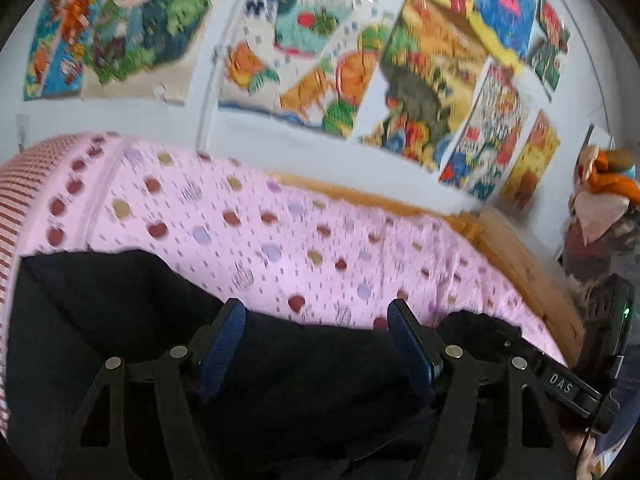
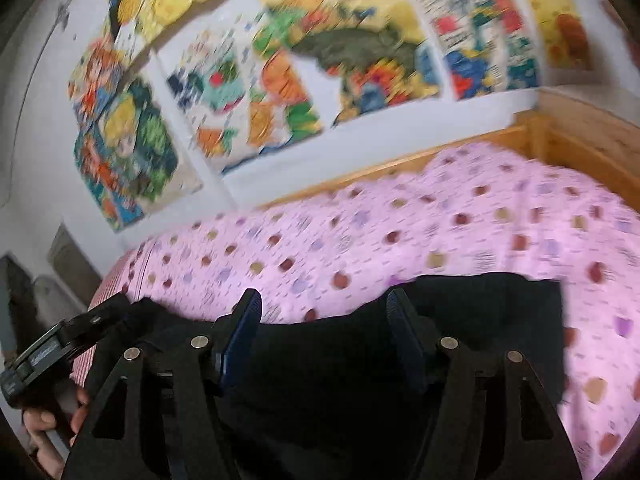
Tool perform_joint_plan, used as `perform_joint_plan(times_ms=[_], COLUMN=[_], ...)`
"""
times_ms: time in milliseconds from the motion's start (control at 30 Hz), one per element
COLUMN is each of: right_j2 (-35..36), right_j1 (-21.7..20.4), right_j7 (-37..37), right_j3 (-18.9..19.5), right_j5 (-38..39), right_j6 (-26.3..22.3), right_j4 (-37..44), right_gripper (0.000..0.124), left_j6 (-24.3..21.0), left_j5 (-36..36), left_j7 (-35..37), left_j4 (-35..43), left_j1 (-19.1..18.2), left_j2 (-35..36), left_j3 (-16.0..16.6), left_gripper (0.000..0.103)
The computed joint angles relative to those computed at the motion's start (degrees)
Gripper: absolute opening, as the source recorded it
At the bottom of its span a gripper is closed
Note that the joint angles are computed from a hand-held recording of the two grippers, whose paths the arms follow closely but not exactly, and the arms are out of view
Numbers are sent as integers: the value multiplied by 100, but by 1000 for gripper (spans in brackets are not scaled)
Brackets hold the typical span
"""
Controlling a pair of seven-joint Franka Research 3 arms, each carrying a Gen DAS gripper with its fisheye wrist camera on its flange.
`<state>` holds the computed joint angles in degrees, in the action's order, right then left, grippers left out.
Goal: Fold large clothes
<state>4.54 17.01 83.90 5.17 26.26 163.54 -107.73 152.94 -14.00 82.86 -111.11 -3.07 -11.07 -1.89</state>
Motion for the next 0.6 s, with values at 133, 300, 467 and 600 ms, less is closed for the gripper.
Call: perform_joint_plan(times_ms=[133, 300, 467, 600], right_j2=[15, -319, -373, -179], right_j1=[11, 92, -16, -70], right_j7=[-734, -1508, -2517, -2491], right_j3=[90, 65, -53, -100], right_j5=[66, -340, 165, -141], right_j6=[-302, -516, -1623, -2321], right_j4=[-99, -497, -266, 9], right_gripper=[54, 45, 39, 39], left_j6=[-181, -540, -1101, -1344], left_j5=[-370, -30, 375, 1063], left_j7=[1025, 2309, 2855, 2781], left_j4=[-229, -557, -557, -490], left_j1=[-197, -278, -245, -108], left_j2=[-97, -420, -507, -404], left_j3=[136, 139, 92, -151], left_gripper=[72, 72, 72, 72])
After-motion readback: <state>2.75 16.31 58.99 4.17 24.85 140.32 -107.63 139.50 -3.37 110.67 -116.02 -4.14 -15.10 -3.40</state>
